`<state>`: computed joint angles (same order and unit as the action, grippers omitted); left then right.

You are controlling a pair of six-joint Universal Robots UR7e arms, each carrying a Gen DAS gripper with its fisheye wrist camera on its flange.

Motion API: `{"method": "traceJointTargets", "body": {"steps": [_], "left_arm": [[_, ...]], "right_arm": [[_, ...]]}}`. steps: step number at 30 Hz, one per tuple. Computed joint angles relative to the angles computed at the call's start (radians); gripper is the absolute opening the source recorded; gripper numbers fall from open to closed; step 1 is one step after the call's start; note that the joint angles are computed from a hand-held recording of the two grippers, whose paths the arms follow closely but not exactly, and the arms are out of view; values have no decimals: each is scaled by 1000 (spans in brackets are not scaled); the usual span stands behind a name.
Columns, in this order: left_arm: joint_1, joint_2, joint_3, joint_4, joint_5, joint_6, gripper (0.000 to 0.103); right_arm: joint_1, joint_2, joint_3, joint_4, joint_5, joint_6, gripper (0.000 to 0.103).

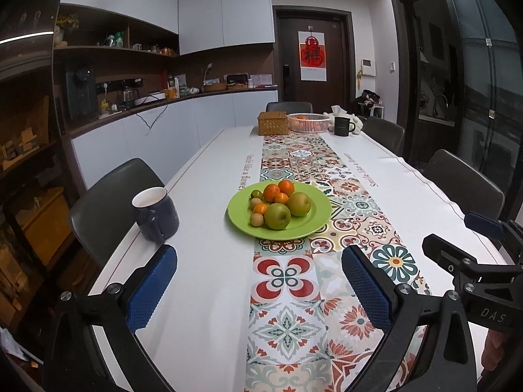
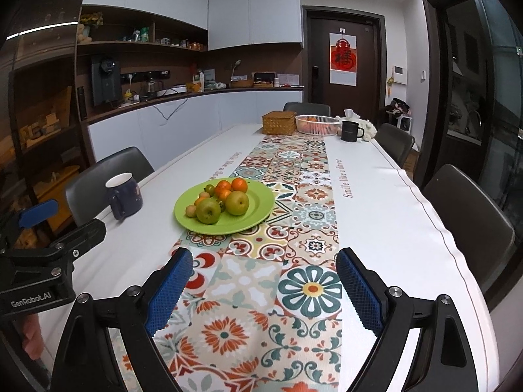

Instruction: Organize fruits

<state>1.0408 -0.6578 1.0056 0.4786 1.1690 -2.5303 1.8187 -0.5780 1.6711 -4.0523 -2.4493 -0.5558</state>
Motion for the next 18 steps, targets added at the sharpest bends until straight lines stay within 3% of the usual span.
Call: {"method": "traceJointTargets", "body": {"steps": [18], "left_arm": [[-3,-45,67,-29,11,-2,103]], "right_arm": [[15,-4,35,-33,-3,3,90]]}}
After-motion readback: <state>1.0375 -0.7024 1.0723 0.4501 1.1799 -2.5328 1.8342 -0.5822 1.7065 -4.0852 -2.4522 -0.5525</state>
